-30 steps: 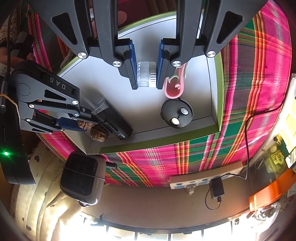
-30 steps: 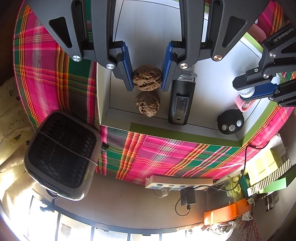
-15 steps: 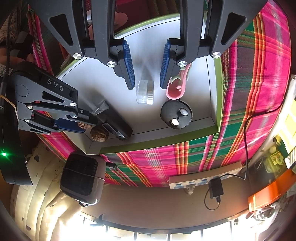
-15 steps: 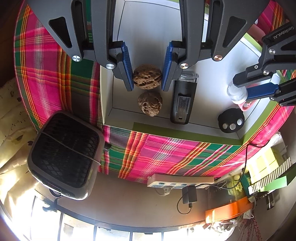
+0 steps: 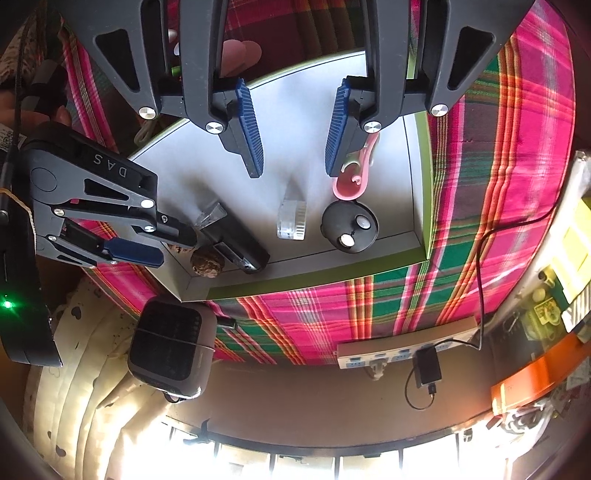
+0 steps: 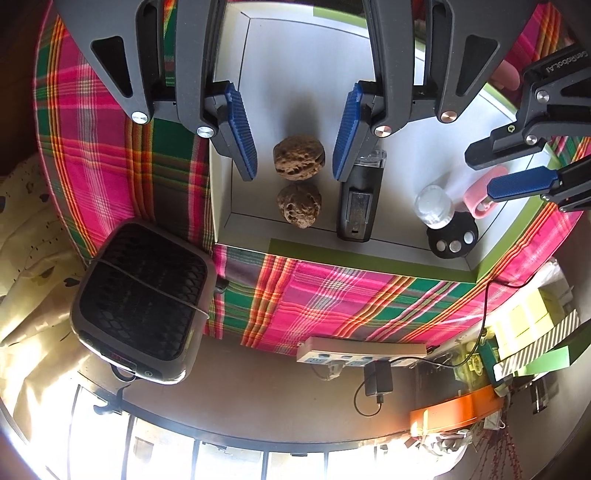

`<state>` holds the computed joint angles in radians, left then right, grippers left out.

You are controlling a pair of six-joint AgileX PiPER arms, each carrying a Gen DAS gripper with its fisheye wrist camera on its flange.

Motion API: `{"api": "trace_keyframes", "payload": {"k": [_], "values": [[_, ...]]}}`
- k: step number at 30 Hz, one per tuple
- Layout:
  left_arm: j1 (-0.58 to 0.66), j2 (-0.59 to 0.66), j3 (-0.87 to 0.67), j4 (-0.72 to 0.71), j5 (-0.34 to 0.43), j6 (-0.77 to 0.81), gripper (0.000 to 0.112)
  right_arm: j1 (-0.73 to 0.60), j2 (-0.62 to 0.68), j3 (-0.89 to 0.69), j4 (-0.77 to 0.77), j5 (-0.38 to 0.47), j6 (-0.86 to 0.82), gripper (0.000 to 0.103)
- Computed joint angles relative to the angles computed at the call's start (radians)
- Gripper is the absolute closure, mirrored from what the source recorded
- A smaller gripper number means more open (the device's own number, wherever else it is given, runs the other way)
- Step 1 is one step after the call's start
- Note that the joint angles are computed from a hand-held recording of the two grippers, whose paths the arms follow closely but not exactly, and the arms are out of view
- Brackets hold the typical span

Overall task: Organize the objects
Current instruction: 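Open both grippers to drop the white cylinder and walnut into the box, then withdraw both tools from the box toward the remaining objects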

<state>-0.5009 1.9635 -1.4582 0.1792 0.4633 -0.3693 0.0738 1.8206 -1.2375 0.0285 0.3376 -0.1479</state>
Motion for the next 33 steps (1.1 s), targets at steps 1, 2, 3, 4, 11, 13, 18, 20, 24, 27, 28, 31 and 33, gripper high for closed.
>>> {"api": "trace_keyframes", "payload": {"k": [1, 2, 3, 4, 11, 13, 18, 20, 24, 27, 28, 31, 33], "values": [[-0.003, -0.006, 0.006, 0.006, -0.002, -0.006, 0.079, 0.001, -0.007, 0.006, -0.009, -0.003, 0.012, 0.059], [-0.006, -0.013, 0.013, 0.014, -0.003, -0.015, 0.079, 0.002, -0.012, 0.011, -0.010, -0.005, 0.016, 0.059], [-0.008, -0.020, 0.020, 0.022, -0.006, -0.024, 0.079, 0.003, -0.019, 0.016, -0.011, -0.006, 0.019, 0.059], [-0.009, -0.027, 0.028, 0.024, -0.009, -0.026, 0.079, 0.005, -0.030, 0.025, -0.021, -0.009, 0.029, 0.059], [-0.026, -0.100, 0.107, 0.078, -0.035, -0.088, 0.079, 0.015, -0.101, 0.095, -0.042, -0.032, 0.067, 0.059], [-0.028, -0.120, 0.131, 0.093, -0.045, -0.107, 0.079, 0.019, -0.126, 0.120, -0.036, -0.038, 0.071, 0.059], [-0.029, -0.185, 0.216, 0.133, -0.078, -0.163, 0.078, 0.033, -0.197, 0.201, -0.043, -0.067, 0.098, 0.059], [-0.029, -0.212, 0.256, 0.145, -0.096, -0.180, 0.078, 0.038, -0.223, 0.228, -0.029, -0.073, 0.091, 0.059], [-0.032, -0.255, 0.322, 0.172, -0.117, -0.224, 0.078, 0.050, -0.280, 0.299, -0.013, -0.099, 0.098, 0.059], [-0.033, -0.288, 0.375, 0.181, -0.144, -0.241, 0.078, 0.062, -0.314, 0.343, 0.002, -0.107, 0.095, 0.059], [-0.034, -0.297, 0.390, 0.181, -0.150, -0.246, 0.078, 0.068, -0.329, 0.364, 0.005, -0.114, 0.100, 0.059], [-0.038, -0.318, 0.431, 0.181, -0.167, -0.251, 0.078, 0.080, -0.369, 0.421, 0.092, -0.132, 0.039, 0.059], [-0.040, -0.333, 0.460, 0.171, -0.185, -0.246, 0.078, 0.090, -0.383, 0.448, 0.170, -0.135, -0.021, 0.058]]}}
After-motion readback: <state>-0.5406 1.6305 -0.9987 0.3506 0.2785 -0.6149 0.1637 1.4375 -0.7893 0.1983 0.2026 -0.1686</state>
